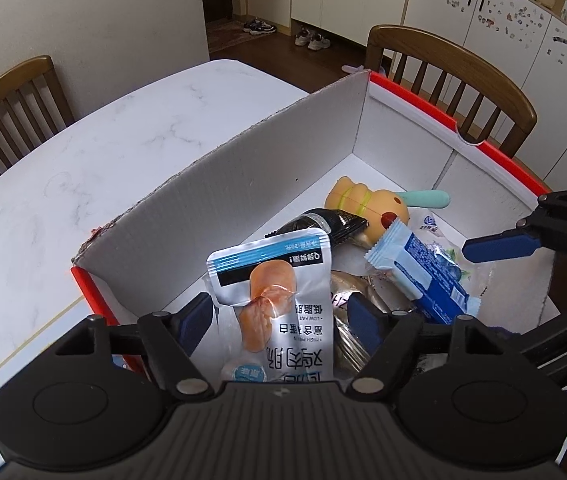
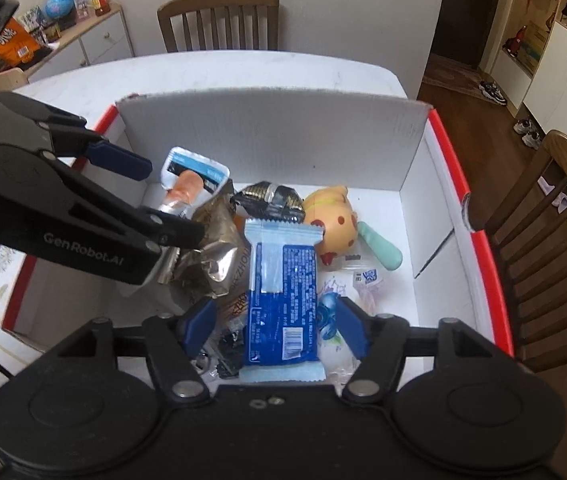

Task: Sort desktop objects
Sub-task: 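Lower both items into the shoebox and open both tools, then withdraw both tools upward away from the shoebox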

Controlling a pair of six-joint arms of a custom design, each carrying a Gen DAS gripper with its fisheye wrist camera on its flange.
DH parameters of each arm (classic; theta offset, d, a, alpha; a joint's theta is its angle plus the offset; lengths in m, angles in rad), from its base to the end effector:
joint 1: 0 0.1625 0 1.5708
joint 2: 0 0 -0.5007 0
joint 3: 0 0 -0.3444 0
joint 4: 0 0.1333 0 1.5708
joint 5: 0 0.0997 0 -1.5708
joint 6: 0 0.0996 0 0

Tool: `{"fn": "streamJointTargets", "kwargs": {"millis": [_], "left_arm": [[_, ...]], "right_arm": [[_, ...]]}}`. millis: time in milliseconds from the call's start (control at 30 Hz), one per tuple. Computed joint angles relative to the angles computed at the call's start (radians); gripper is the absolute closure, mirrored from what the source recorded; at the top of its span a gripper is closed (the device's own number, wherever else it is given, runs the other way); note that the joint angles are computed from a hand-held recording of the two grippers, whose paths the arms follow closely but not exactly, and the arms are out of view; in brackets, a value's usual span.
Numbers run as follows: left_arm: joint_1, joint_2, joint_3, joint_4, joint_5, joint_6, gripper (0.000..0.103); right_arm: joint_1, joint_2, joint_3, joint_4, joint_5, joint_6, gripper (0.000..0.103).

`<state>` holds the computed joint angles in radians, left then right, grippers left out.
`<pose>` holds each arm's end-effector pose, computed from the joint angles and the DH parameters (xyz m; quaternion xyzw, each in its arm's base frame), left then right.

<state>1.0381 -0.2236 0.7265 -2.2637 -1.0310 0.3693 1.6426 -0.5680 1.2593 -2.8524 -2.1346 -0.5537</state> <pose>-0.3002 -0.8725 0.0425 0.3954 0.8745 -0.1128 0.2571 0.1385 -0.8092 0.1978 0.2058 -0.8993 0.2078 0.3251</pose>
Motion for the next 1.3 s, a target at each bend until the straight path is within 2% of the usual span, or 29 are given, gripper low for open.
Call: {"fn": "streamJointTargets", "kwargs": {"millis": [500,600,833,1300], "left_arm": [[-0.019,-0.081,0.141,-0.111,-0.011,-0.001,0.027],[-0.027,-0.106,0.196,-0.188,0.009,0.006,0.027],[-0.031,-0.173,0.291,-0.281,-0.029,-0.003,0.022],[-0.055,-0.299,0.519,-0.440,-0.070,-0.021,0.016]], "right_arm": [[0.009,-0.064,0.082,-0.085,0.066,0.008,0.029],[0.011,-0.076,0.103,-0.108,0.083,0.014,0.028],[0.021,-0.103,0.162,-0.186,0.116,0.007,0.027],[0.054,-0.131,0.261,-0.370,0.127,-0.027,0.020]]}}
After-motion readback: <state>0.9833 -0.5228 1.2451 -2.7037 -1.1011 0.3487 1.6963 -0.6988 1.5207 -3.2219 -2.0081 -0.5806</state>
